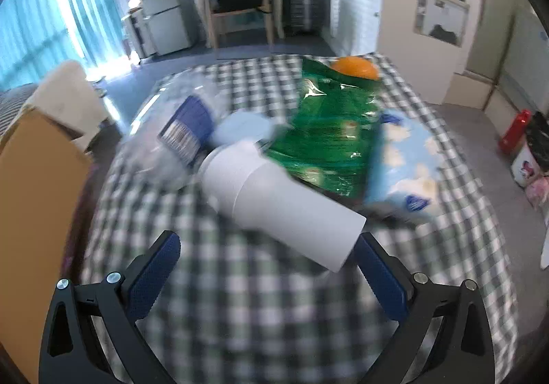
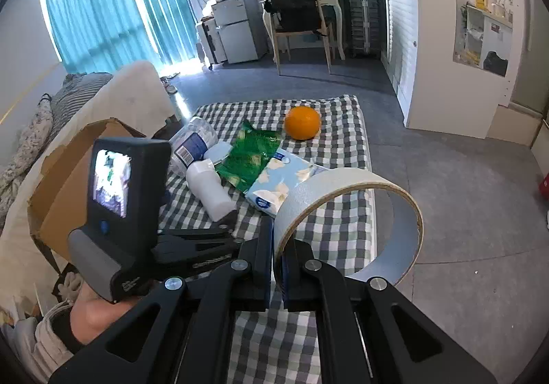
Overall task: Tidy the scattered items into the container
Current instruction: 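Grasp the white bottle with the left gripper while the right gripper holds the tape roll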
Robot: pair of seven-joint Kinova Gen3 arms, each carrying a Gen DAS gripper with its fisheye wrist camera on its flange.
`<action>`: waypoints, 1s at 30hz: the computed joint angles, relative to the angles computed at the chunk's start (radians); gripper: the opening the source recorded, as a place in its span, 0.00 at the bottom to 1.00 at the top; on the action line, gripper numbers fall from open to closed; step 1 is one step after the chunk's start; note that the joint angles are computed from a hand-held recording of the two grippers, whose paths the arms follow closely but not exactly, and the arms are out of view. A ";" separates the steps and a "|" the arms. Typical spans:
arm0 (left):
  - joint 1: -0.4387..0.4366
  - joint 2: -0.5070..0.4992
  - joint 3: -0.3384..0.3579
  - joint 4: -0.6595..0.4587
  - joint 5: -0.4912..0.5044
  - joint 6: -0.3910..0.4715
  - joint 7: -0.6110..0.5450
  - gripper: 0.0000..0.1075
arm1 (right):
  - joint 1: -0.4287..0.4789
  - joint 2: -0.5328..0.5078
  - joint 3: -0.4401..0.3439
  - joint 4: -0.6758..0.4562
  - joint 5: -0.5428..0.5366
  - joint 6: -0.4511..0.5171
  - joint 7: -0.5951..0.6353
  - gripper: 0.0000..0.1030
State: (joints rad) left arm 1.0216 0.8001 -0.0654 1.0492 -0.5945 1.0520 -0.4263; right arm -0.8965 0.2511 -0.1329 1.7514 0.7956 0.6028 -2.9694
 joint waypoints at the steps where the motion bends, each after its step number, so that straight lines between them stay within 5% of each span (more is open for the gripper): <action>1: 0.003 -0.005 -0.004 0.009 0.001 0.014 0.009 0.96 | -0.001 0.000 -0.001 0.000 0.001 -0.001 0.000 0.03; 8: 0.016 -0.097 -0.008 0.145 -0.040 -0.031 0.135 0.96 | 0.000 0.001 0.000 -0.001 0.004 -0.024 0.011 0.04; 17: -0.020 -0.028 0.025 0.014 -0.003 0.005 0.100 0.94 | -0.004 -0.001 0.005 0.002 0.009 -0.026 0.014 0.04; 19: -0.034 -0.020 0.027 0.003 0.023 0.016 0.095 0.76 | -0.002 -0.002 0.004 0.001 0.008 -0.024 0.017 0.04; 21: -0.054 -0.020 0.036 0.005 0.054 0.014 0.078 0.43 | 0.001 -0.001 0.005 -0.001 0.007 -0.025 0.018 0.04; 22: -0.059 -0.028 0.036 0.023 0.062 -0.002 0.077 0.36 | 0.002 -0.001 0.005 -0.001 0.005 -0.027 0.020 0.04; 30: -0.056 -0.059 0.028 0.069 0.061 -0.045 0.063 0.30 | -0.005 0.010 0.007 -0.018 -0.005 -0.026 0.039 0.04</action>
